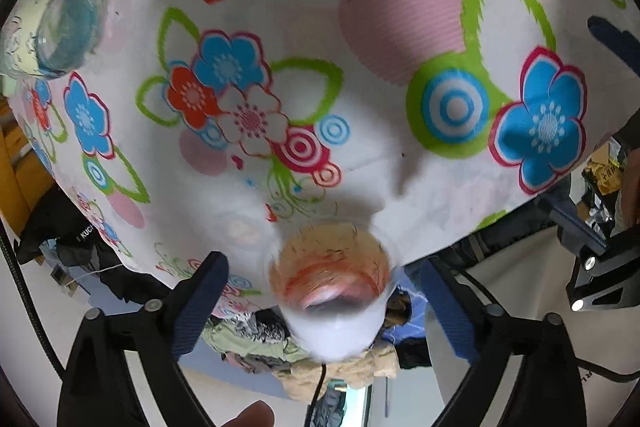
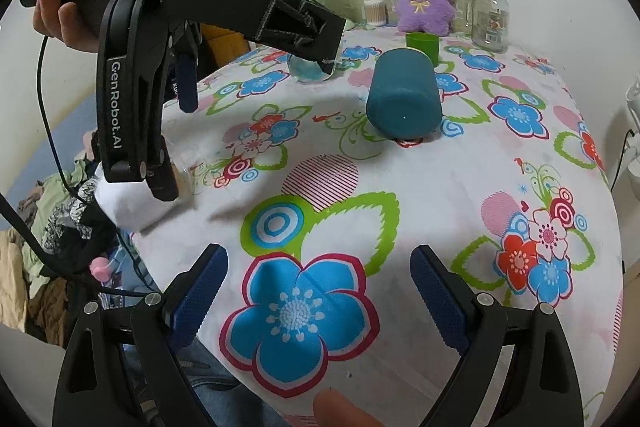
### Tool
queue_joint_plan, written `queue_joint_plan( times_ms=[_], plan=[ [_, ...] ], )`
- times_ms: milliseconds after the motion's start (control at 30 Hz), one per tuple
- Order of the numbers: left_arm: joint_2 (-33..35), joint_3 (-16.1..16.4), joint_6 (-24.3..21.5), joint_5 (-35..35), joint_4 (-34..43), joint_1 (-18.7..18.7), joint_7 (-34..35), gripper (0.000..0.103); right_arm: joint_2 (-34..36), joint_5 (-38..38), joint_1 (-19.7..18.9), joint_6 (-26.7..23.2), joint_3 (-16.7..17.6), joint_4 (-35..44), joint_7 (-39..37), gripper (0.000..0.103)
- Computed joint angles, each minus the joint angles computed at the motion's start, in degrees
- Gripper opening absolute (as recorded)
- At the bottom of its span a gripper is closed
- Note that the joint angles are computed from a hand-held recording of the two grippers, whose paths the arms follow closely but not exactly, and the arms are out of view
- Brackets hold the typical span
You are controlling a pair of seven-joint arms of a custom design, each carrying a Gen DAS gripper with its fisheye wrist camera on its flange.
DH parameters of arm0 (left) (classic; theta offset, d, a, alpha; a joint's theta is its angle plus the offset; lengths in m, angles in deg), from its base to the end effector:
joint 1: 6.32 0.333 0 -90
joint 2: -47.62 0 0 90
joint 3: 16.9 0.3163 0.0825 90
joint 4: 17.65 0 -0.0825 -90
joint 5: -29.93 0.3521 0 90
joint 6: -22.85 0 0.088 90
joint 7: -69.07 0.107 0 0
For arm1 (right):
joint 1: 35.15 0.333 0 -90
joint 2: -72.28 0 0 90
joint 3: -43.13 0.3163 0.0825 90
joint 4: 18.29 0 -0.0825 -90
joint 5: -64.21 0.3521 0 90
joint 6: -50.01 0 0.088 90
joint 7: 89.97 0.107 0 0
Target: Flip cup upside down
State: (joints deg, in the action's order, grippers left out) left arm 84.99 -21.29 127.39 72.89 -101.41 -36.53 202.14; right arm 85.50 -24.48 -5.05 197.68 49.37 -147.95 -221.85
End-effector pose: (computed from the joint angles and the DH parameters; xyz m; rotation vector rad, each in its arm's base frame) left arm 0.5850 -0.3245 0.3123 0.1091 2.7674 0.9587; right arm 0.4043 0.3184 0.2828 -1.3233 2.0688 -0.7038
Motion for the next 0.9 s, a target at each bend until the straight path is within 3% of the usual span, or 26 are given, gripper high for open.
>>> queue_joint_plan(
  times_ms=[100, 200, 333, 500, 667, 833, 900],
  plan=[
    [-0.2, 0.0, 1.6, 0.0, 0.0, 0.5, -0.3, 0.099, 0.2, 0.3, 0.1, -0.4, 0.0, 0.2, -0.2, 0.094],
    [-1.7, -0.4, 7.4, -1.3, -1.5, 3.3, 1.7, 0.099, 0.1, -0.3, 0.4, -0.8, 0.1, 0.0, 0.6, 0.094],
    [-7.8, -3.5, 14.3, -11.6, -6.2, 9.3, 7.6, 0.102, -0.4, -0.4, 0.2, -0.7, 0.1, -0.6, 1.3, 0.094],
    [-11.6, -4.1, 20.8, -21.2, -10.8, 15.2, 15.6, 0.103, -1.3, 0.7, 0.1, -1.5, 0.3, -0.4, 0.2, 0.094],
    [-11.3, -3.1, 21.1, -26.6, -12.0, 17.5, 16.0, 0.103, -0.5, 2.9, 0.5, -1.8, 0.6, 1.5, -3.3, 0.094],
    [-10.9, -3.6, 17.1, -34.2, -11.8, 20.8, 18.0, 0.103, 1.5, 4.8, 0.8, -0.4, 0.0, 3.9, -6.4, 0.094],
    [-10.8, -3.6, 17.5, -35.6, -12.4, 21.5, 18.8, 0.103, 2.3, 5.8, 1.0, 0.0, -0.4, 4.7, -7.5, 0.094]
  ],
)
